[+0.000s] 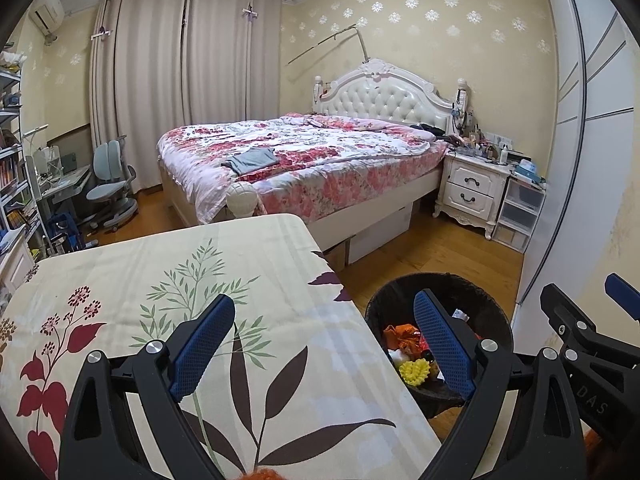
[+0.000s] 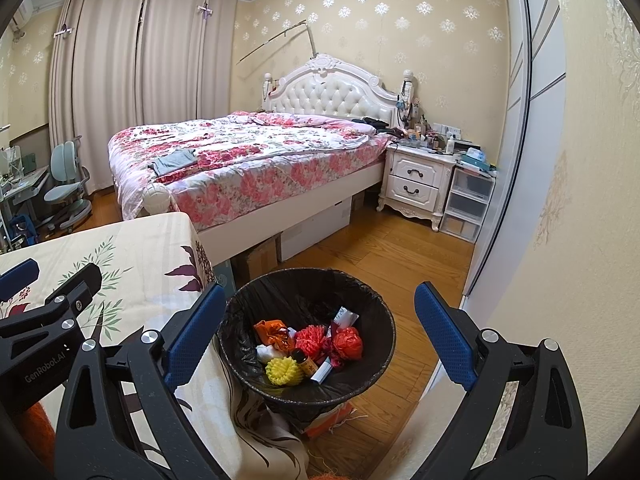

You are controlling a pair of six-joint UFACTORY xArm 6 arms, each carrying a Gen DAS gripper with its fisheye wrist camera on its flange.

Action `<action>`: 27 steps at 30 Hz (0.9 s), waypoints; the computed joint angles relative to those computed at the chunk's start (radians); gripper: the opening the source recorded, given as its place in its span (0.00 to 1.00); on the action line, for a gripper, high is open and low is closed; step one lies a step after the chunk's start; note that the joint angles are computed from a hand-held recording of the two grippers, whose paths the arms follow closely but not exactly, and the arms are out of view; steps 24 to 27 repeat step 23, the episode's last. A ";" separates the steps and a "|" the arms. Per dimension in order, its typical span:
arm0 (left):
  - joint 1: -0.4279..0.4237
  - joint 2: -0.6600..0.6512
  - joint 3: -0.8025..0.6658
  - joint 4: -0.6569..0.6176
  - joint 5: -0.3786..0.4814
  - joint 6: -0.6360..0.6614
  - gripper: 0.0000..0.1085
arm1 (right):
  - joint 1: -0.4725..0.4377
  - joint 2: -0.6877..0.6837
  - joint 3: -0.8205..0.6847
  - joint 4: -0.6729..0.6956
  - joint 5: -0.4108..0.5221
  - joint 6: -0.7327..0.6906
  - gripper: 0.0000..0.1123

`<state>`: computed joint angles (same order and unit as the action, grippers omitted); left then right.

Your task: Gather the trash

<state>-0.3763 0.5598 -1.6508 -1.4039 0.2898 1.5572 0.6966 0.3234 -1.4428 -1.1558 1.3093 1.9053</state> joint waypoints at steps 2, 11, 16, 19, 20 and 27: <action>0.000 0.003 -0.003 -0.002 -0.002 -0.001 0.83 | 0.000 -0.001 0.000 0.000 -0.001 0.000 0.83; -0.001 0.003 -0.002 -0.016 -0.002 0.017 0.83 | 0.000 0.000 -0.001 0.000 0.000 0.000 0.83; -0.004 0.016 -0.018 -0.039 -0.026 0.049 0.83 | -0.001 0.001 -0.001 0.001 -0.003 -0.001 0.83; 0.003 0.028 -0.026 0.001 -0.024 0.007 0.83 | -0.004 0.004 0.001 0.003 -0.015 -0.003 0.83; 0.007 0.035 -0.033 0.026 -0.024 -0.020 0.83 | -0.006 0.003 0.004 0.003 -0.020 -0.003 0.83; 0.019 0.060 -0.057 0.105 -0.024 -0.103 0.83 | -0.012 0.013 -0.004 0.006 -0.039 -0.012 0.83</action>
